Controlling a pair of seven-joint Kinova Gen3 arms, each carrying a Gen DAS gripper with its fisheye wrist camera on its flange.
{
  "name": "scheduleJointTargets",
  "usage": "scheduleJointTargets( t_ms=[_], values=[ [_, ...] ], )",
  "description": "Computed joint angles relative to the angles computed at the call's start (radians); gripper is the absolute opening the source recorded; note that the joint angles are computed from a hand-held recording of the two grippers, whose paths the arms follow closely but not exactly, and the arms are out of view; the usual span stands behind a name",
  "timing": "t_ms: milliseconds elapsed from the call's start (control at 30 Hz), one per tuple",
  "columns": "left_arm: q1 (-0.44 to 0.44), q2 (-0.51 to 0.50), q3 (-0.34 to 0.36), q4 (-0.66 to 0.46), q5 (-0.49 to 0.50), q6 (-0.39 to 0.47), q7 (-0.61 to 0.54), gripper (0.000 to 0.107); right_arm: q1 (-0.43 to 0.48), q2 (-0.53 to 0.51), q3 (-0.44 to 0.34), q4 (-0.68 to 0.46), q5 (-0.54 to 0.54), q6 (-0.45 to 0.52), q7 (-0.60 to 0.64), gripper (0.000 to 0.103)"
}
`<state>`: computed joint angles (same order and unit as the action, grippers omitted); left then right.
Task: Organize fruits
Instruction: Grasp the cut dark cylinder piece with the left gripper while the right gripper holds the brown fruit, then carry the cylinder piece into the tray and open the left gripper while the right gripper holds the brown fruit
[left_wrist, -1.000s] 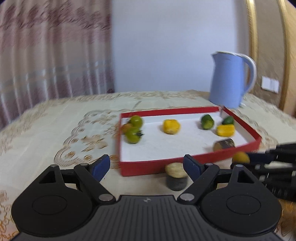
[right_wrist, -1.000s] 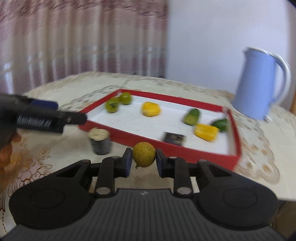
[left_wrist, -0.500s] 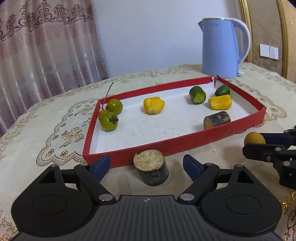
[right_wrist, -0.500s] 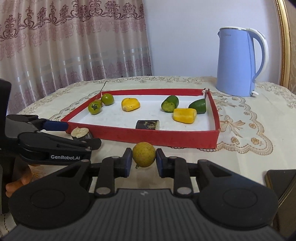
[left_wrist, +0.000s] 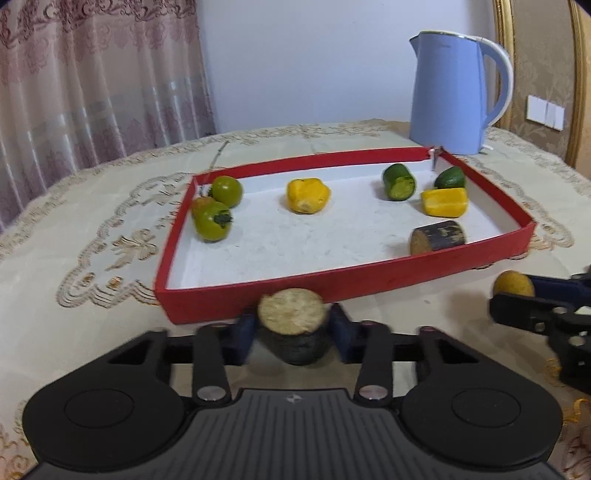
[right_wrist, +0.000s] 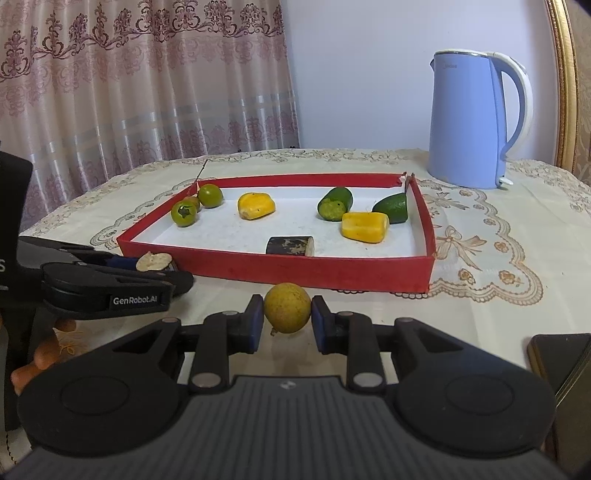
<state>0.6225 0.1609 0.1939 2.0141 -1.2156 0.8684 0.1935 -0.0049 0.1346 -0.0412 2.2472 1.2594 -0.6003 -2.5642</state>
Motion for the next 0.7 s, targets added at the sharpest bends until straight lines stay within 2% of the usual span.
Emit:
scheduleJointTargets(
  t_ms=[33, 100, 267, 700],
  values=[
    [0.017, 0.005, -0.014, -0.009, 0.01, 0.01, -0.005, 0.035, 0.0, 0.001, 0.0, -0.002, 0.004, 0.001, -0.005, 0.026],
    [0.007, 0.007, 0.002, -0.014, 0.014, 0.022, -0.005, 0.035, 0.0, 0.002, 0.0, -0.003, 0.004, 0.003, -0.012, 0.026],
    [-0.007, -0.019, 0.002, -0.009, 0.046, -0.002, -0.022, 0.034, 0.004, 0.005, 0.002, -0.006, 0.009, -0.002, -0.022, 0.026],
    [-0.01, -0.033, 0.015, -0.014, 0.071, 0.052, -0.035, 0.033, 0.007, 0.007, 0.0, 0.001, -0.014, -0.011, 0.003, 0.026]
  ],
)
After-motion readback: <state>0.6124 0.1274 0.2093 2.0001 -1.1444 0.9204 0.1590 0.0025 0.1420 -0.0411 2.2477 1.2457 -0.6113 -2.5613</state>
